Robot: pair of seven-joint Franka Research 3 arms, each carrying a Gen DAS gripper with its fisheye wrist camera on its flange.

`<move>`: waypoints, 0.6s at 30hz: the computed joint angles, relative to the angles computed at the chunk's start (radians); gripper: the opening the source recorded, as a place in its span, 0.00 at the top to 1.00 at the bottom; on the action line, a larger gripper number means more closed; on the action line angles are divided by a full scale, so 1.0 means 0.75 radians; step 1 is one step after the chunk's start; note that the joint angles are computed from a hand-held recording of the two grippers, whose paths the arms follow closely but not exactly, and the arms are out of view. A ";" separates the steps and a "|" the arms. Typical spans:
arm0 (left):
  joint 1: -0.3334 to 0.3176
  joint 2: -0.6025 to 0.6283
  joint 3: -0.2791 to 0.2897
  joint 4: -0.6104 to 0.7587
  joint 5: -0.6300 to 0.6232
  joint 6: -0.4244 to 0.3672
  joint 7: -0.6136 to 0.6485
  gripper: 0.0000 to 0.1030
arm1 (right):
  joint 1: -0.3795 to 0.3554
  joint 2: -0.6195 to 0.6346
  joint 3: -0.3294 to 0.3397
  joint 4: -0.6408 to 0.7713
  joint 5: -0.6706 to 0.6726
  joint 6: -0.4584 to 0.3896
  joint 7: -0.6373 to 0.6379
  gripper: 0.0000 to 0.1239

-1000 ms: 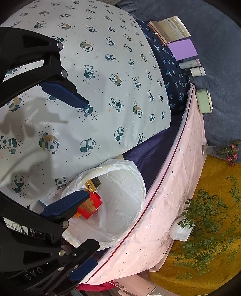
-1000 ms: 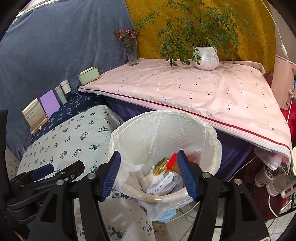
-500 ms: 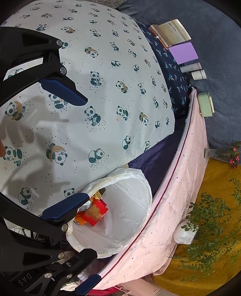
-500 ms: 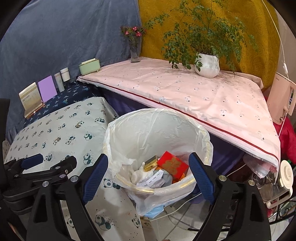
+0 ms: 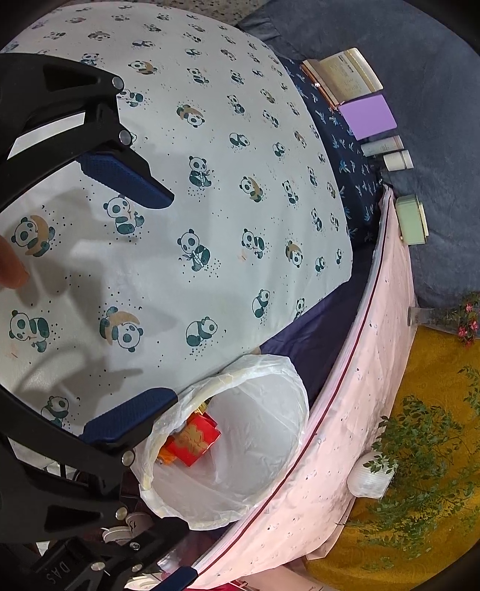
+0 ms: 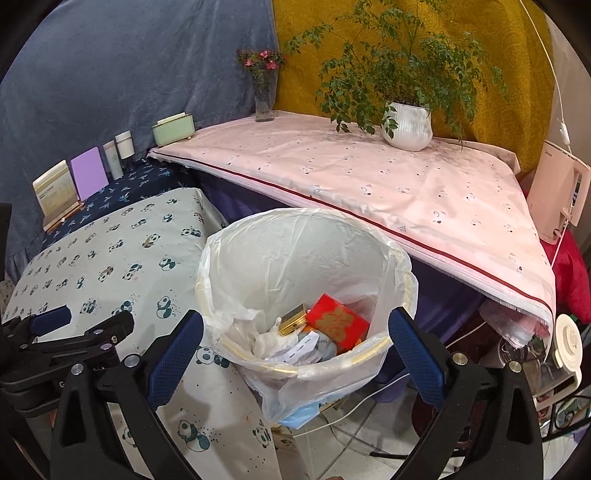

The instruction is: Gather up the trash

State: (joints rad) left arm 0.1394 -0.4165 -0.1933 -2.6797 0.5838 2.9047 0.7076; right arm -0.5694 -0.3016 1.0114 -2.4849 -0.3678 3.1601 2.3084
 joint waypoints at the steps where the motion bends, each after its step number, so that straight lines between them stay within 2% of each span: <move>1: 0.006 -0.001 -0.006 -0.002 0.007 0.000 -0.007 0.09 | -0.002 0.000 0.001 0.000 -0.001 -0.005 0.001 0.22; 8: 0.055 0.003 -0.053 0.002 0.093 -0.014 -0.085 0.08 | -0.035 0.003 0.030 0.000 -0.025 -0.012 0.022 0.22; 18: 0.052 0.006 -0.051 0.009 0.169 -0.038 -0.161 0.08 | -0.042 0.014 0.038 0.005 -0.068 -0.026 0.052 0.22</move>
State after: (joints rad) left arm 0.1783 -0.4117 -0.2314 -2.6732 0.7105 2.8759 0.5868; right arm -0.6011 -0.2915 1.0395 -2.4810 -0.4186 3.1409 2.3474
